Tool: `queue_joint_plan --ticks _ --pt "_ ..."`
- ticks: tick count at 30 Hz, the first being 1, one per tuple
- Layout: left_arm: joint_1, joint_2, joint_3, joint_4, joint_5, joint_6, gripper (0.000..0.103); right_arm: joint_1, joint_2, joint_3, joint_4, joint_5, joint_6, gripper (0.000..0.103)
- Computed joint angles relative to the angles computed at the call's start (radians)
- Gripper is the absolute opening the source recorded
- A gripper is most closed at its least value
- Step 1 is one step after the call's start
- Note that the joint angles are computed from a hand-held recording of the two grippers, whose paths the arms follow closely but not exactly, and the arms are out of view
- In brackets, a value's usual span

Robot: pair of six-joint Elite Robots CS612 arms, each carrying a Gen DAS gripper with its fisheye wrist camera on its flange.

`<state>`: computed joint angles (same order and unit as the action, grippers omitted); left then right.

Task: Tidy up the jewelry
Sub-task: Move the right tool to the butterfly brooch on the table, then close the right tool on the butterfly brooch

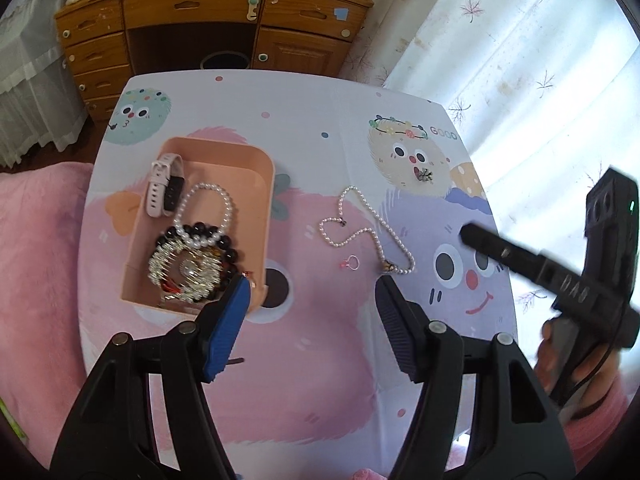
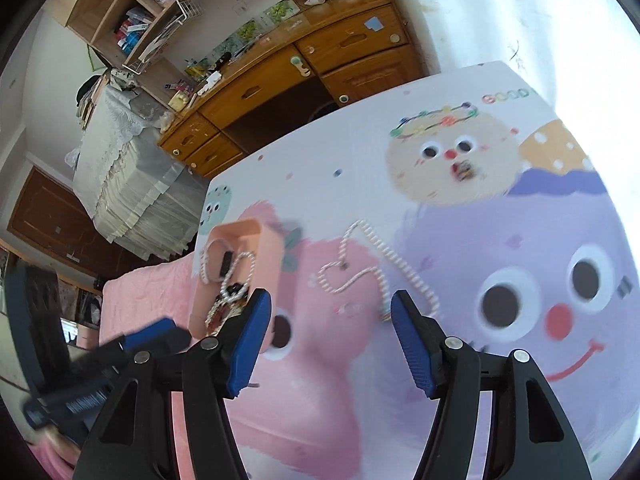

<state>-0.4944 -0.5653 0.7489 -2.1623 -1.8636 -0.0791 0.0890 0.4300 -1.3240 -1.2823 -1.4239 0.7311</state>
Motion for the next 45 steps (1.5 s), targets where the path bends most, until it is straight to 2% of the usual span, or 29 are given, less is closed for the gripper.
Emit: queue_joint_plan --ticks 6,11,16,22,25,27,30,32,37,39,43,45 --pt "-0.045 -0.021 0.080 -0.046 0.048 -0.070 0.062 -0.073 -0.032 0.043 0.069 0.061 -0.057 0.063" --pt "-0.083 -0.034 0.149 -0.128 0.097 -0.075 0.062 -0.125 -0.091 0.159 0.152 0.076 -0.019 0.063" --pt "-0.116 -0.032 0.206 -0.245 0.139 -0.068 0.062 -0.153 -0.134 0.274 0.197 0.084 0.004 0.063" --pt "-0.157 -0.018 0.259 -0.400 0.254 -0.046 0.062 -0.171 -0.122 0.317 0.207 0.150 0.072 0.063" --pt "-0.169 0.000 0.255 -0.443 0.279 -0.023 0.061 -0.175 -0.117 0.330 0.204 0.160 0.077 0.057" --pt "-0.172 0.013 0.241 -0.448 0.282 -0.018 0.061 -0.172 -0.121 0.341 0.213 0.145 0.072 0.052" --pt "-0.176 0.039 0.201 -0.408 0.303 -0.023 0.054 -0.168 -0.139 0.382 0.212 0.107 0.045 0.045" --pt "-0.174 0.052 0.178 -0.380 0.300 -0.038 0.047 -0.166 -0.151 0.409 0.210 0.092 0.016 0.041" --pt "-0.170 0.079 0.137 -0.361 0.291 -0.042 0.042 -0.161 -0.181 0.484 0.186 0.068 -0.048 0.038" --pt "-0.170 0.085 0.130 -0.361 0.297 -0.038 0.039 -0.160 -0.196 0.518 0.183 0.059 -0.059 0.034" --pt "-0.172 0.091 0.118 -0.359 0.302 -0.027 0.023 -0.158 -0.210 0.554 0.166 0.060 -0.075 0.025" --pt "-0.174 0.094 0.114 -0.360 0.309 -0.017 0.019 -0.156 -0.219 0.575 0.166 0.062 -0.086 0.016"
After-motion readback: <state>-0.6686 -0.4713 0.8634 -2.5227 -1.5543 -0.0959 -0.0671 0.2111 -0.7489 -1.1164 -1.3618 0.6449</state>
